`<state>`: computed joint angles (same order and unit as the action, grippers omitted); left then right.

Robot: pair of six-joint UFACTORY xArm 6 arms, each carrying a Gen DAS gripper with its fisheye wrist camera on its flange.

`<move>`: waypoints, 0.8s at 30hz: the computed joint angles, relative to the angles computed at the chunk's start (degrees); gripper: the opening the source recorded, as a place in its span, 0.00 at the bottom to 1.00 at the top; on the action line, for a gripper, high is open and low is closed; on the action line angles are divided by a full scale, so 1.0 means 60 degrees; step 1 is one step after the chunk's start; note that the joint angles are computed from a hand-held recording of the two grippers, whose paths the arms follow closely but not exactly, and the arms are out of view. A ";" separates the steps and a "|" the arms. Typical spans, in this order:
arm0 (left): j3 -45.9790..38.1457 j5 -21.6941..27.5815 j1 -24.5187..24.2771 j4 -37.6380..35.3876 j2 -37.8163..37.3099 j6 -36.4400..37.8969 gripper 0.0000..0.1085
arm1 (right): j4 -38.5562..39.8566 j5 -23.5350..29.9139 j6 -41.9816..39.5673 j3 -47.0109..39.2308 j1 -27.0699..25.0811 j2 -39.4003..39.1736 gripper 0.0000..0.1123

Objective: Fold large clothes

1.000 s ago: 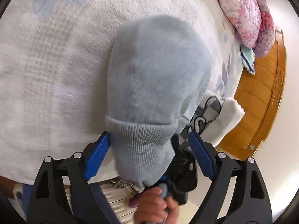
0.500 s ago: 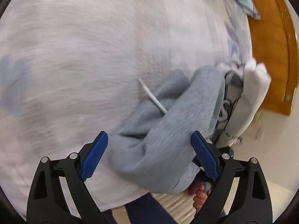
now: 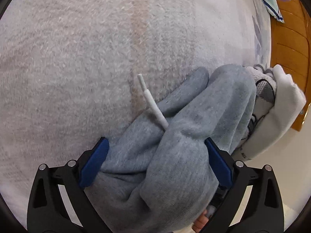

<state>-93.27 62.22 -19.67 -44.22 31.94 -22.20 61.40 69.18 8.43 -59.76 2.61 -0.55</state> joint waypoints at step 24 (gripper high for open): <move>0.1407 -0.1073 -0.0888 0.2950 -0.4873 -0.1780 0.43 | -0.1001 0.0834 -0.0193 -0.2788 0.1052 -0.1297 0.28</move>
<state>-84.83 55.78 -24.99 -26.52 2.70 -32.88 55.39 74.18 7.28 -76.49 8.93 -8.33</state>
